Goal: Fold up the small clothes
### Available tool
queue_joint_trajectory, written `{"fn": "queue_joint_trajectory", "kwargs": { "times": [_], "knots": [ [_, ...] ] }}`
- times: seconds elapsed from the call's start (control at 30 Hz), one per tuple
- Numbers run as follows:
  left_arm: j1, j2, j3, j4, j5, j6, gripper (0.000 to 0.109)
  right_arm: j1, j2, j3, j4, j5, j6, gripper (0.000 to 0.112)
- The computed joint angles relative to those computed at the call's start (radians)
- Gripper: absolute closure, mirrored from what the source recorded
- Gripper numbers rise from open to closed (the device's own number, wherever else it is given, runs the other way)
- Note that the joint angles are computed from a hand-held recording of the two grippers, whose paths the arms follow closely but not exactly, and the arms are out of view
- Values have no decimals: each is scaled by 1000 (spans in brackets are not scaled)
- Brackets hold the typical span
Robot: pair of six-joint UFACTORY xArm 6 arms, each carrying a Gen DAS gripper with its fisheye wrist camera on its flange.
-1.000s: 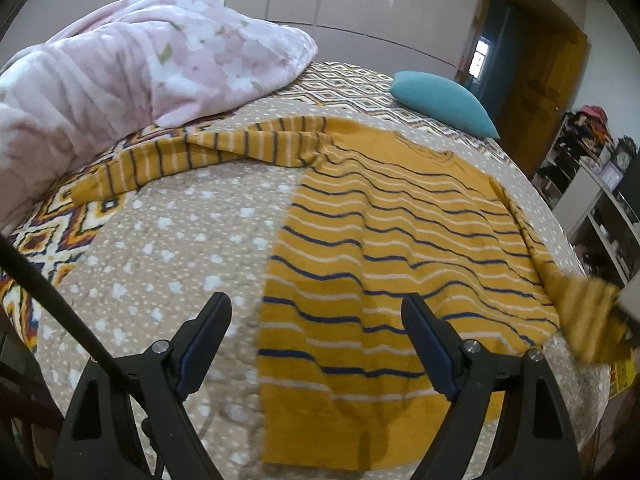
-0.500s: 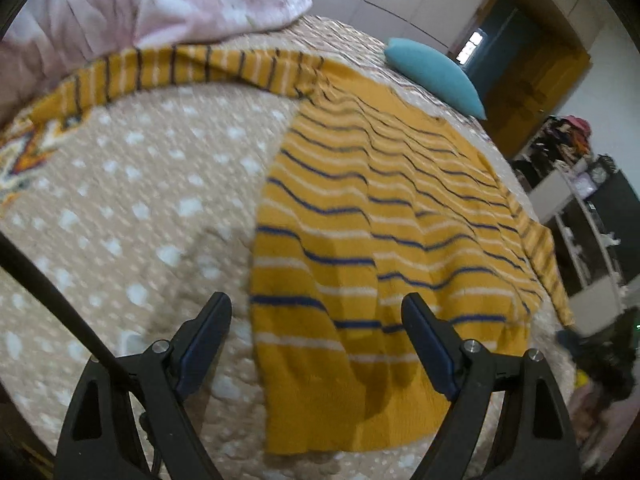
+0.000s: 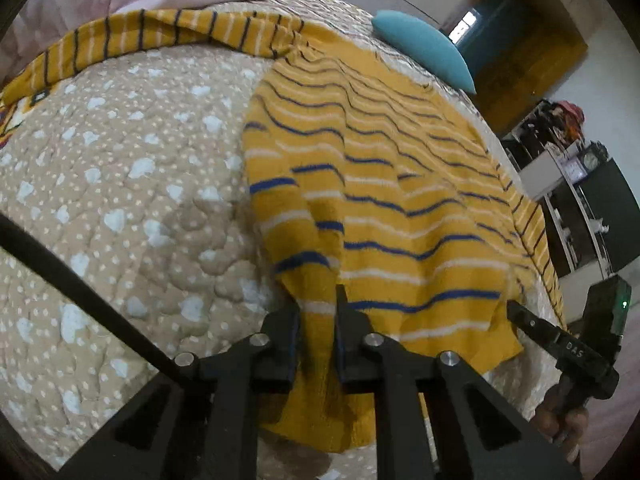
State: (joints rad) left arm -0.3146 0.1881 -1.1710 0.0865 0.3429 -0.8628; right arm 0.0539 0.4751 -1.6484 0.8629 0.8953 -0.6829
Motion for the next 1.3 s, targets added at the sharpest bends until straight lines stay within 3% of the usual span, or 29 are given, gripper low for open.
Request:
{"fn": "queue_joint_trajectory", "kwargs": {
  "times": [0.1, 0.27, 0.53, 0.8, 0.9, 0.93, 1.03, 1.13, 1.3],
  "knots": [
    [1, -53, 19, 80, 18, -71, 96, -34, -11, -4, 41, 48, 21, 100],
    [-14, -183, 107, 223, 48, -203, 99, -90, -125, 113, 69, 134, -49, 101],
    [-72, -285, 253, 292, 76, -331, 99, -166, -271, 337, 39, 202, -115, 101],
    [-69, -361, 326, 380, 44, -422, 93, -211, -290, 377, 98, 208, -134, 97],
    [-67, -405, 321, 498, 92, -510, 80, -243, -274, 348, 111, 134, -127, 97],
    [-66, -414, 314, 544, 107, -545, 71, -254, -256, 323, 110, 91, -101, 97],
    [-62, -416, 285, 625, 130, -609, 53, -291, -181, 236, 116, -26, -12, 88],
    [-56, -379, 244, 608, 118, -581, 51, -317, -94, 144, 96, -134, 112, 72],
    [-63, -290, 162, 523, 113, -488, 51, -359, 70, -58, 158, -116, 261, 71]
  ]
}}
